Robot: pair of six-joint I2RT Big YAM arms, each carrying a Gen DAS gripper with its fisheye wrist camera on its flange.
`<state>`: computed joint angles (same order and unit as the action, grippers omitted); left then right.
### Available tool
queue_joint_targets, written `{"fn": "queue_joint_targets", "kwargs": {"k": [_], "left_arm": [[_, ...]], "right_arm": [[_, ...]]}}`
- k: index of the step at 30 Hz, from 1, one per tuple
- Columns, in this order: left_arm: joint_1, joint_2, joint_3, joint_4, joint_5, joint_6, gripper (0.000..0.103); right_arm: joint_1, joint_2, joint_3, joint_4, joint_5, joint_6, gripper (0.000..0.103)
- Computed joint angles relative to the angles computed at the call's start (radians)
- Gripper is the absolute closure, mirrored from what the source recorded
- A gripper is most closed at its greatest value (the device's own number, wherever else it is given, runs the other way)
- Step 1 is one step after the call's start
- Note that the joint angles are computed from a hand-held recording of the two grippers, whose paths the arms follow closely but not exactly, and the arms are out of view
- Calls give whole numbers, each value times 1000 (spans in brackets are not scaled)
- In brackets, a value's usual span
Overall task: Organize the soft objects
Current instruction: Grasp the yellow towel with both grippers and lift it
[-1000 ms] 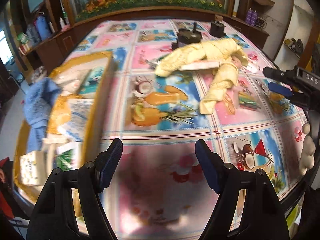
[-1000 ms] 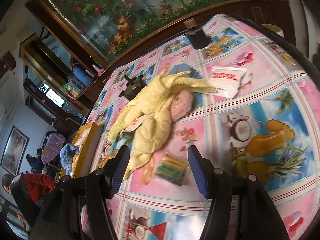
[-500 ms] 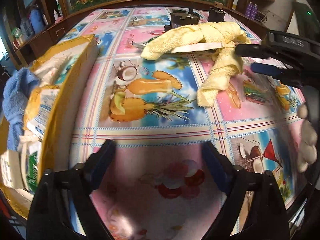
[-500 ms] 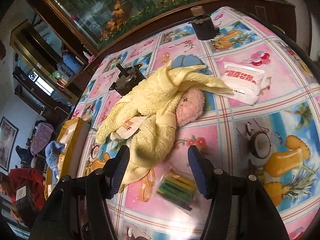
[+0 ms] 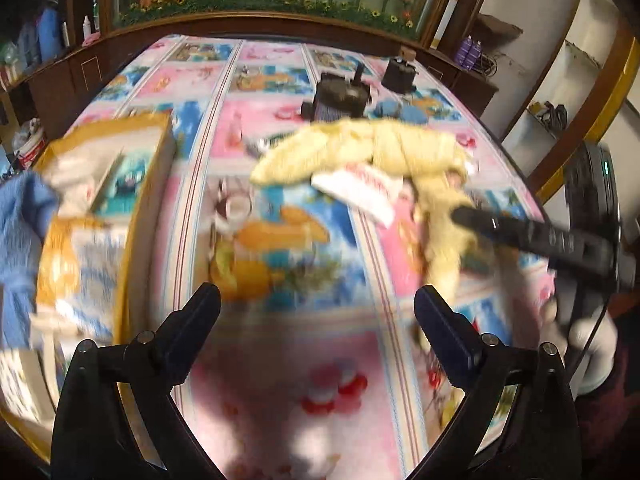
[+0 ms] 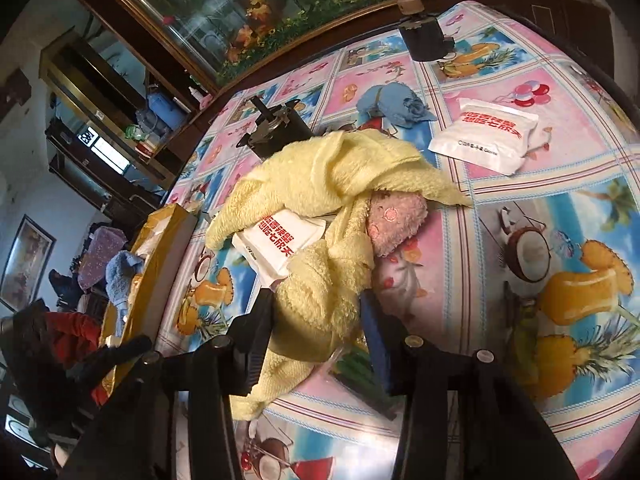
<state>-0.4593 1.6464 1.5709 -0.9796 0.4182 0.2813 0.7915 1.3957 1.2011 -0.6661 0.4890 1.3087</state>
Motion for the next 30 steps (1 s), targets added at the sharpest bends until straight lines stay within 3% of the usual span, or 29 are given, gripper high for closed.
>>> {"fn": "queue_joint_targets", "kwargs": {"k": [2,6,8,13,16,17,19,20,21,23,27,30], "left_arm": [[-23,48,80,-20,-2,18,4],[-76,121,172,84,-64,107,4],[-98,182,246,86,-79,163,4],[-154,319,387,57,-179,305,4],[-169,385,463,-17,-205,307,4],[-169,412,505,-74,-203,296,4],[-160,428,541,-143,-163,254,16],[-155,421,544,-160,-146,246,48],[-146,430,576,-222,-118,236,91],[-130,410,564,-289,-69,251,93],[-117,290,384,-323,-53,377,93],[-86,223,315,-339,17,391,93]], "right_arm": [[-1,-32,-55,64,5,6,59],[-6,-64,-124,175,-3,19,58],[-9,-68,-136,201,-13,28,58],[-24,-79,-169,271,-64,40,56],[-21,-72,-153,247,-61,29,56],[-20,-70,-149,240,-60,27,56],[-17,-71,-147,235,-54,28,56],[-15,-73,-149,233,-50,31,56],[-15,-74,-150,231,-48,33,56],[-14,-76,-149,217,-35,41,56],[-4,-74,-136,174,-7,56,56],[-2,-73,-130,158,3,59,56]]}}
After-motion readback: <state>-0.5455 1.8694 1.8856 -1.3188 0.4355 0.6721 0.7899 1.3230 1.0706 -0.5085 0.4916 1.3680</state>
